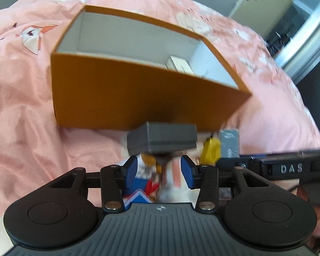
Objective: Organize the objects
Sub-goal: 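Grasp the dark grey box with the left gripper while the right gripper holds the card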
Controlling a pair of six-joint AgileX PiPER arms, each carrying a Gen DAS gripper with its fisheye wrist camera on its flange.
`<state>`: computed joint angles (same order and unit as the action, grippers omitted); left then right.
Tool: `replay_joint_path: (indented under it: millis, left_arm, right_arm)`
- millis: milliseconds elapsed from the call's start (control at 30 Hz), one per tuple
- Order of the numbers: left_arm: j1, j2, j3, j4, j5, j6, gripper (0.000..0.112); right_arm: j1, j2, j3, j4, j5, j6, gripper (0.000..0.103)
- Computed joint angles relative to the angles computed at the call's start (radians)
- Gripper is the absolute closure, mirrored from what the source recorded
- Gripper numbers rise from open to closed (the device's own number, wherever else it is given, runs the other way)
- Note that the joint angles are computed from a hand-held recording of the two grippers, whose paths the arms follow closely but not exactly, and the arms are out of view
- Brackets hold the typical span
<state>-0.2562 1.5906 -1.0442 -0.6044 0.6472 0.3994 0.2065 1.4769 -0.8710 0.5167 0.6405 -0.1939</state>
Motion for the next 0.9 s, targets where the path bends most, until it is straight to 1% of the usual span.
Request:
replay_joint_path:
  millis: [33, 67, 133, 233, 367, 467, 533, 700, 733, 767, 833, 900]
  left_arm:
    - [0.0, 0.007, -0.013, 0.001, -0.003, -0.027, 0.054]
    - [0.003, 0.018, -0.03, -0.002, 0.002, -0.055, 0.051]
    - [0.019, 0.054, -0.079, -0.017, 0.033, -0.117, 0.051]
    - [0.039, 0.111, -0.146, -0.017, 0.074, -0.25, 0.049]
    - [0.049, 0.167, -0.194, -0.055, 0.09, -0.335, 0.049]
    - [0.046, 0.204, -0.227, -0.031, 0.086, -0.409, 0.049]
    - [0.05, 0.234, -0.254, -0.014, 0.098, -0.464, 0.049]
    - [0.07, 0.317, -0.311, -0.046, 0.186, -0.479, 0.049]
    - [0.073, 0.323, -0.309, -0.062, 0.196, -0.472, 0.046]
    - [0.076, 0.324, -0.298, -0.082, 0.194, -0.46, 0.042]
    - [0.08, 0.319, -0.273, -0.111, 0.186, -0.442, 0.04]
    - [0.087, 0.323, -0.264, -0.142, 0.196, -0.415, 0.038]
  right_arm:
    - [-0.017, -0.007, -0.008, 0.002, 0.008, -0.004, 0.041]
    - [-0.026, -0.007, -0.01, 0.007, 0.005, -0.01, 0.041]
    - [-0.036, -0.005, -0.014, 0.004, -0.002, -0.009, 0.04]
    - [-0.036, 0.002, -0.016, 0.003, -0.021, -0.009, 0.04]
    - [-0.027, 0.026, -0.027, 0.01, -0.048, -0.019, 0.04]
    - [-0.032, 0.048, -0.033, 0.039, -0.066, -0.034, 0.04]
    - [-0.04, 0.065, -0.04, 0.064, -0.073, -0.053, 0.04]
    - [-0.043, 0.094, -0.05, 0.106, -0.079, -0.099, 0.04]
    - [-0.044, 0.097, -0.05, 0.114, -0.078, -0.11, 0.04]
    - [-0.045, 0.101, -0.05, 0.123, -0.075, -0.125, 0.04]
    - [-0.044, 0.104, -0.047, 0.132, -0.072, -0.138, 0.04]
    - [-0.043, 0.111, -0.047, 0.139, -0.068, -0.153, 0.04]
